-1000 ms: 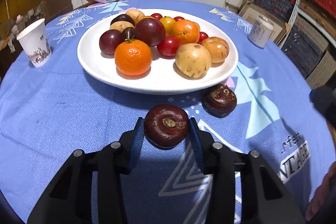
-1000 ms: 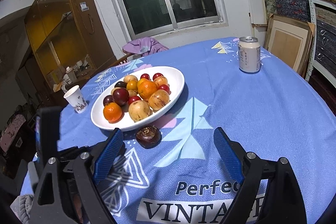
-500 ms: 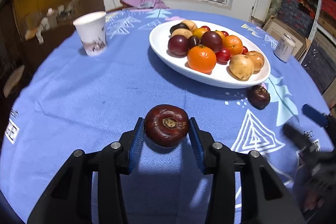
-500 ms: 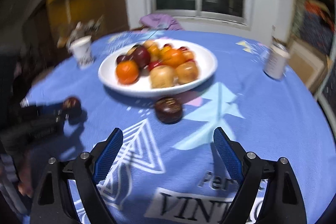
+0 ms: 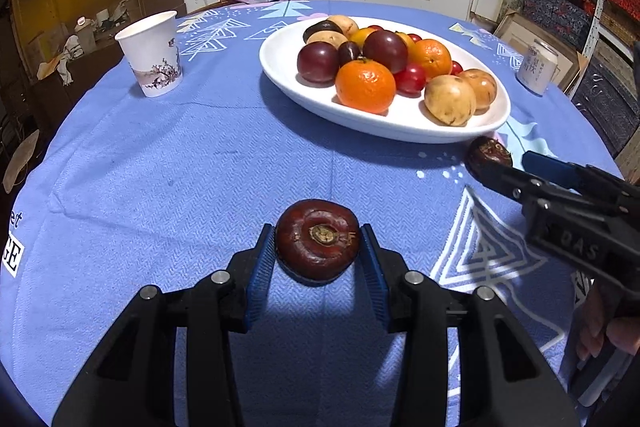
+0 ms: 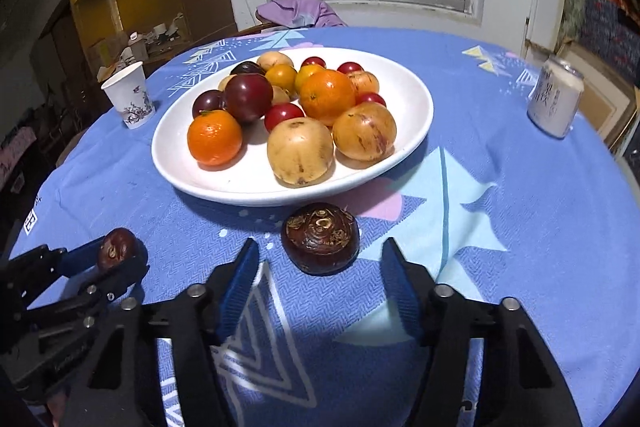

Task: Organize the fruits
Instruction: 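Grasp a dark brown fruit with the left tool while the right tool grasps the other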

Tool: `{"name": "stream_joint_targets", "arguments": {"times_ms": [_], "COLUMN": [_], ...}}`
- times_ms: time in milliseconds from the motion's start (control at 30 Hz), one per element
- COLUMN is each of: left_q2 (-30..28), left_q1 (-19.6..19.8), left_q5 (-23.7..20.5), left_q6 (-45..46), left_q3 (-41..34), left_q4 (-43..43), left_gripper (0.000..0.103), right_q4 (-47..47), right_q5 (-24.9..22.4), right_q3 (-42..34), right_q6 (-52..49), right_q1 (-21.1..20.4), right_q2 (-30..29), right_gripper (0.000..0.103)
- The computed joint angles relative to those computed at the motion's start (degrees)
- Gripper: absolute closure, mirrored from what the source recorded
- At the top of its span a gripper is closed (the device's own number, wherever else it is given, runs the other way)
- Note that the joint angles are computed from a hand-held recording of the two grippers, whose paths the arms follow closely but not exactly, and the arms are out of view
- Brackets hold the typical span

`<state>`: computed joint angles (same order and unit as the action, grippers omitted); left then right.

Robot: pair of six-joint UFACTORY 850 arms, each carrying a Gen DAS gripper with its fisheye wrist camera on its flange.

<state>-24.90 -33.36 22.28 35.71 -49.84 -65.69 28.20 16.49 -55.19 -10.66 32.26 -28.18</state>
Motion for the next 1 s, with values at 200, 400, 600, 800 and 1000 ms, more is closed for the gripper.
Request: {"name": "stream_joint_targets", "arguments": {"times_ms": [200,400,600,800,1000], "left_q2": [-0.2,-0.3,-0.4,-0.4,0.0], "left_q1": [0.0,0.1,0.1,0.2,-0.2], "left_q5": [-0.2,-0.5,-0.6,-0.5,0.8], "left_q6": [0.6,0.8,0.8,0.7,-0.5], "left_q3": [-0.2,-0.3,-0.4,-0.4,0.2], "left_q4": [-0.5,-0.7,-0.7,-0.5,0.5], "left_gripper": [0.061,0.061,0.061,0.061,0.061], "right_q4": [-0.9,-1.1,-12.9,-14.6,-16.4], "right_q5": [-2.4,-2.9,-3.8,-3.3,-0.8], "right_q3": [-1.6,-2.1,-2.6,-1.6,3.0], "right_q6": [0.6,1.1,13.8,15.5,16.5], "right_q1": [-0.2,-0.4,-1.6,-1.3,0.3], "right_q2": [-1.1,-1.5,-1.9,-1.1,2.1], "right_gripper": [0.057,0.059,0.058,0.059,0.059]}}
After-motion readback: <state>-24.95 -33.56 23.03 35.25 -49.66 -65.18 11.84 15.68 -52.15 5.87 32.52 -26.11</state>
